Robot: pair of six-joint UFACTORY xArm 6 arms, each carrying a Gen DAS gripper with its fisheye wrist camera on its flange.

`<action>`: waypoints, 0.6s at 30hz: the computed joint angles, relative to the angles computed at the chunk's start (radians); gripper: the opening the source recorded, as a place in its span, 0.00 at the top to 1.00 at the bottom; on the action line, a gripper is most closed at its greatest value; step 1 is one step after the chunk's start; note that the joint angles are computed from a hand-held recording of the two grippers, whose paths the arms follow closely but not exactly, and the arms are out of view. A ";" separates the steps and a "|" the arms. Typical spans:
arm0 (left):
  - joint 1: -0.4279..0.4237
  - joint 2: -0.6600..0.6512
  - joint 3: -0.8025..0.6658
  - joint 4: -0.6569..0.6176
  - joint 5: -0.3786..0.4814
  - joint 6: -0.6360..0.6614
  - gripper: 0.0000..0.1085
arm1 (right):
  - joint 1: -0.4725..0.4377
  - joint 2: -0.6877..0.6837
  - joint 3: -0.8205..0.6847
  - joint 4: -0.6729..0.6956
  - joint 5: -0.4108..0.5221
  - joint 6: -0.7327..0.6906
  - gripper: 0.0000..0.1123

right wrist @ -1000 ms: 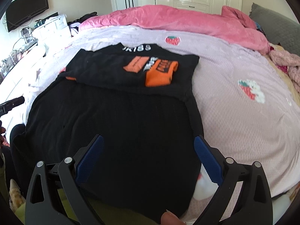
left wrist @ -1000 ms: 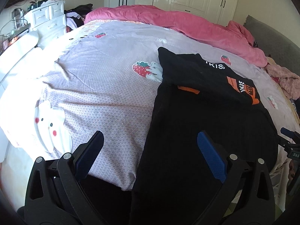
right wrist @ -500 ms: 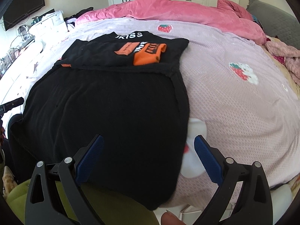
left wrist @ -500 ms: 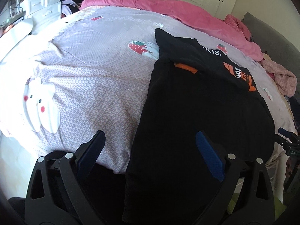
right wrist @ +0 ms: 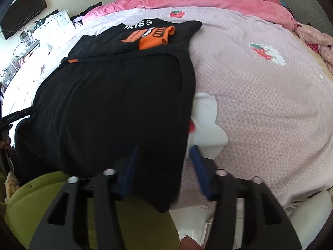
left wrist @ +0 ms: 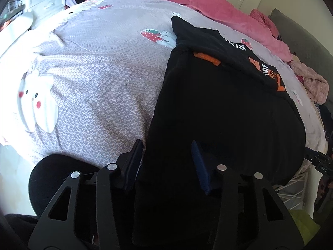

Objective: Fold small clothes
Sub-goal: 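Grasp the black shirt hem with the left tool while the right tool grasps it too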

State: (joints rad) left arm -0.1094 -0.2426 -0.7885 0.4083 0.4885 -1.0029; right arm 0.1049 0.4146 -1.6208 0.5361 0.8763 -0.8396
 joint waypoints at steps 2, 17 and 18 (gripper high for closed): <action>0.003 -0.009 0.008 0.005 -0.002 -0.012 0.74 | -0.002 -0.001 0.003 0.008 -0.004 -0.005 0.70; 0.001 -0.010 0.019 0.019 0.003 -0.038 0.79 | 0.012 0.055 -0.064 0.065 -0.050 -0.014 0.70; -0.003 -0.010 0.017 0.033 0.011 -0.047 0.81 | 0.014 0.063 -0.073 0.058 -0.046 -0.008 0.70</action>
